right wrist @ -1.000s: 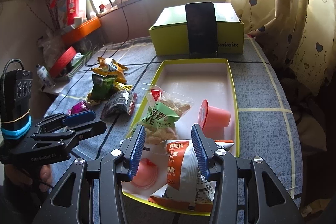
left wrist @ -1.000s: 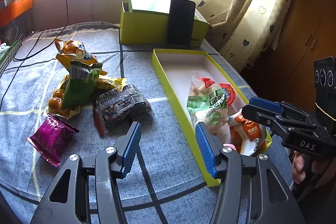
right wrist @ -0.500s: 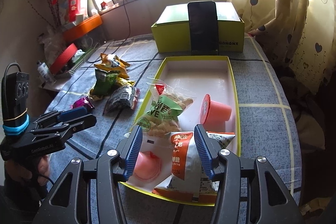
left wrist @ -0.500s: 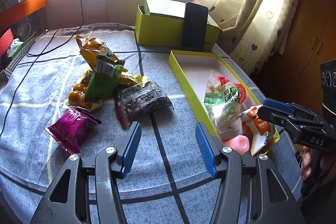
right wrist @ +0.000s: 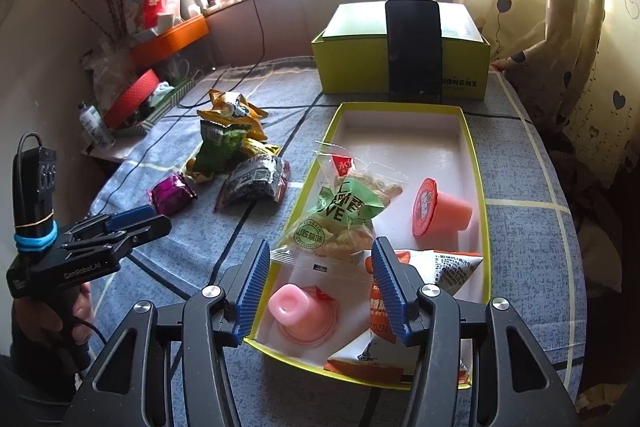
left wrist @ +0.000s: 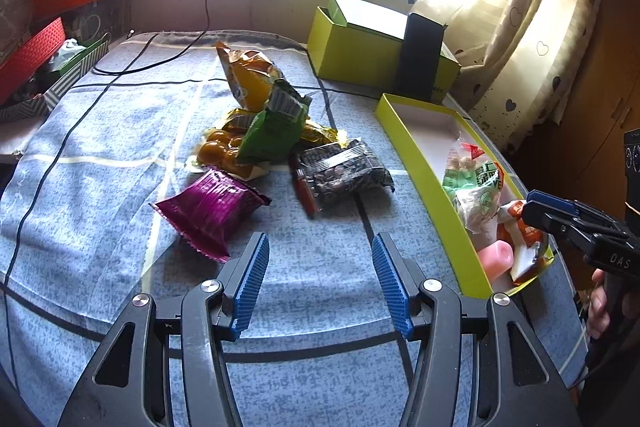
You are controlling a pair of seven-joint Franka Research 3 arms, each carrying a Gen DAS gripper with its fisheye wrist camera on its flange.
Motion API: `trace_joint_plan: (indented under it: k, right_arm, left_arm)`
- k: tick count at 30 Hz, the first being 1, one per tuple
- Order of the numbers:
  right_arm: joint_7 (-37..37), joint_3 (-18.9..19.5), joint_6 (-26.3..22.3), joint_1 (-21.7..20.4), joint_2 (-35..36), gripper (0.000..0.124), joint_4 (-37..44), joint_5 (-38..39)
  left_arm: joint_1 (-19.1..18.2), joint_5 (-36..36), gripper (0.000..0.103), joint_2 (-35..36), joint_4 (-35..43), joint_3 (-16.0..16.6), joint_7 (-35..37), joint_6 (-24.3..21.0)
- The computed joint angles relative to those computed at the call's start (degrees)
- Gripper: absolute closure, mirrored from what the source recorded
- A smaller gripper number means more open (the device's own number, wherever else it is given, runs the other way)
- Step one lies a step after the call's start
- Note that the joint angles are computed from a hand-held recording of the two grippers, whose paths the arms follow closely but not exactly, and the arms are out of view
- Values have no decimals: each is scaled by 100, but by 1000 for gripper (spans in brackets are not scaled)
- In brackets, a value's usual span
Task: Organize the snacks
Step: 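Move both grippers away from the tray toward the snack pile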
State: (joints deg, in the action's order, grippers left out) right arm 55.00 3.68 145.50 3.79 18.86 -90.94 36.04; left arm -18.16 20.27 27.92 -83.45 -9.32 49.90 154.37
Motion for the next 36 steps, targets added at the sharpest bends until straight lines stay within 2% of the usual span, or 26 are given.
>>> trace_joint_plan:
  k: [8, 18, 28, 36]
  right_arm:
    - [-100, 52, -16, 0, 21, 71, 57, 85]
    - [-247, 103, -127, 28, 75, 71, 121, 208]
    - [-172, 115, -199, 120, 292, 68, 530, 7]
    - [1, 214, -471, 247, 826, 68, 1474, -233]
  left_arm:
    - [116, 107, 48, -372, -598, 140, -399, 200]
    - [206, 375, 48, -467, -714, 211, -794, 135]
    - [330, 298, 48, -223, -309, 139, -398, 43]
    - [349, 200, 48, 165, 282, 138, 40, -51]
